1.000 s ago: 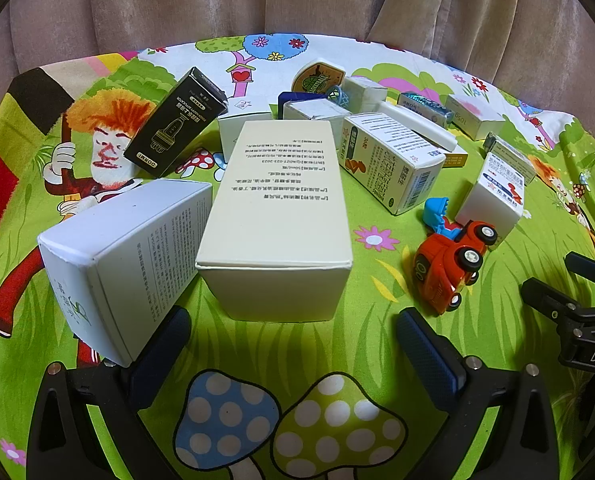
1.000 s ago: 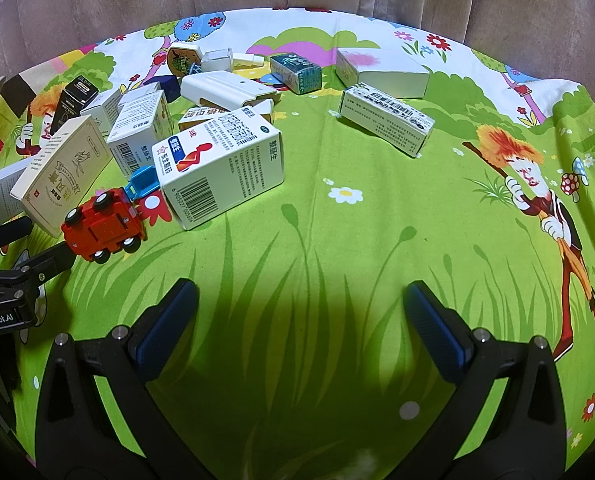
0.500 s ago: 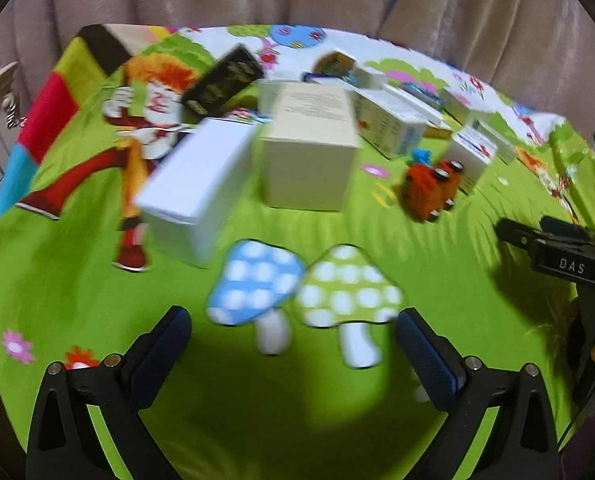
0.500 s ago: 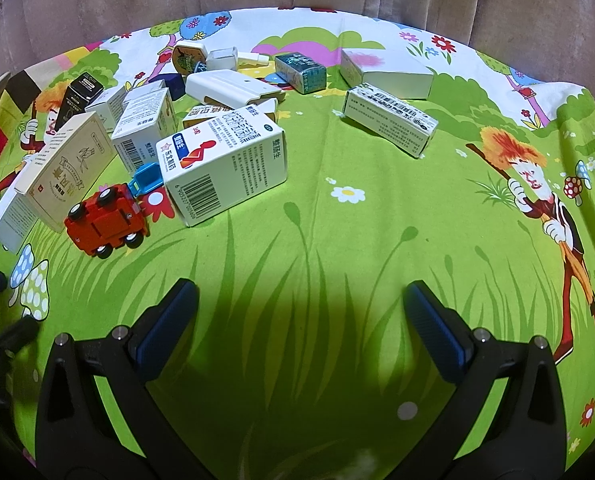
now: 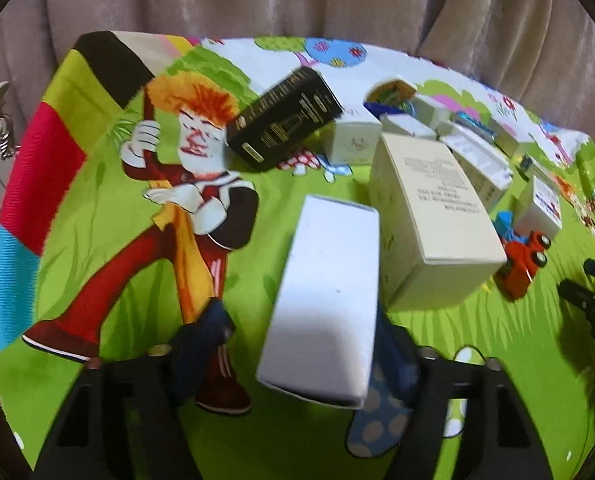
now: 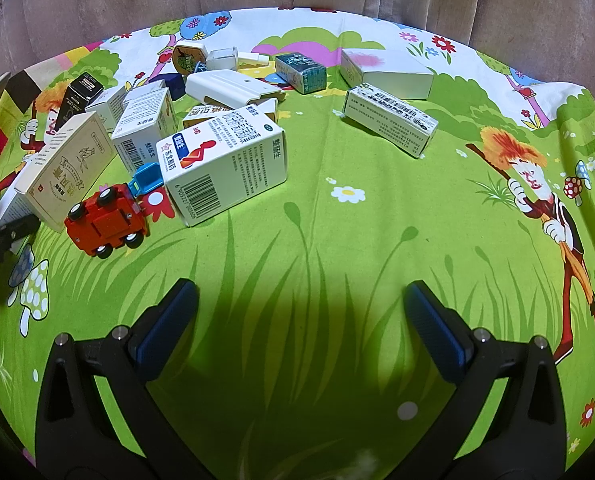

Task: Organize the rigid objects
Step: 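Grasp the white box with the left gripper while the right gripper grasps the white medicine box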

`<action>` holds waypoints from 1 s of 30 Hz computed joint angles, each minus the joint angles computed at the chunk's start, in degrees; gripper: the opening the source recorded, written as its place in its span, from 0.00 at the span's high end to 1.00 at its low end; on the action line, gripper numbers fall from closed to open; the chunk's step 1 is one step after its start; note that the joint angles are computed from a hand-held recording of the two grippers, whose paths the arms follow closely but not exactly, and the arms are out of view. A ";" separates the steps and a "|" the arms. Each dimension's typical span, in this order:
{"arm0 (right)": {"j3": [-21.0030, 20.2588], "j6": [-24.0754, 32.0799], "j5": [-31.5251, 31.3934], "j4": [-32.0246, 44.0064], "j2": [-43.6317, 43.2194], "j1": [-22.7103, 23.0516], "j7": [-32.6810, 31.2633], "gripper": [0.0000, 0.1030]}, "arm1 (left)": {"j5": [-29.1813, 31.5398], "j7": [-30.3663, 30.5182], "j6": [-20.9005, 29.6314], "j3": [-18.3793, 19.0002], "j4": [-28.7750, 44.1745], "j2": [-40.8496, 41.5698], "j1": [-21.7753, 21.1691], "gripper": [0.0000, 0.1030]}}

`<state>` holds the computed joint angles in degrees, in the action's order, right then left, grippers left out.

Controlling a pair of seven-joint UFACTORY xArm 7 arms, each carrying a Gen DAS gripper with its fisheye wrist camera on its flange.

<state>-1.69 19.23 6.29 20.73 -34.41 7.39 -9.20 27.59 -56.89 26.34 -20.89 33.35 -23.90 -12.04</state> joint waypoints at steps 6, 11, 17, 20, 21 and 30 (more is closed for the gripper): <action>-0.06 -0.03 0.00 -0.02 -0.01 0.06 0.00 0.00 | 2.30 -4.81 0.66 -1.94 -1.25 -2.21 1.76 0.62; -0.87 0.43 0.37 0.06 -0.20 0.96 -1.00 0.00 | 4.52 -6.78 3.24 -3.16 0.36 -1.03 2.21 0.62; -10.11 7.36 17.52 4.41 -1.74 7.95 -1.17 0.00 | 4.09 -7.04 2.51 -1.51 -0.73 -1.95 0.93 0.62; -4.45 3.54 18.41 6.81 1.27 4.76 5.13 0.00 | 4.11 -7.06 2.57 -1.54 -0.77 -2.00 0.89 0.62; -2.38 3.45 17.01 8.13 2.91 3.30 7.82 0.00 | 4.03 -7.05 2.56 -1.49 -0.87 -2.13 0.83 0.62; 7.26 0.05 6.22 16.56 15.36 -1.08 28.81 0.00 | 3.51 -6.87 2.06 -1.31 -1.11 -2.35 0.84 0.62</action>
<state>5.56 19.28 12.51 37.29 -19.04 6.31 19.61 31.10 -63.76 28.40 -22.20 32.25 -26.25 -11.20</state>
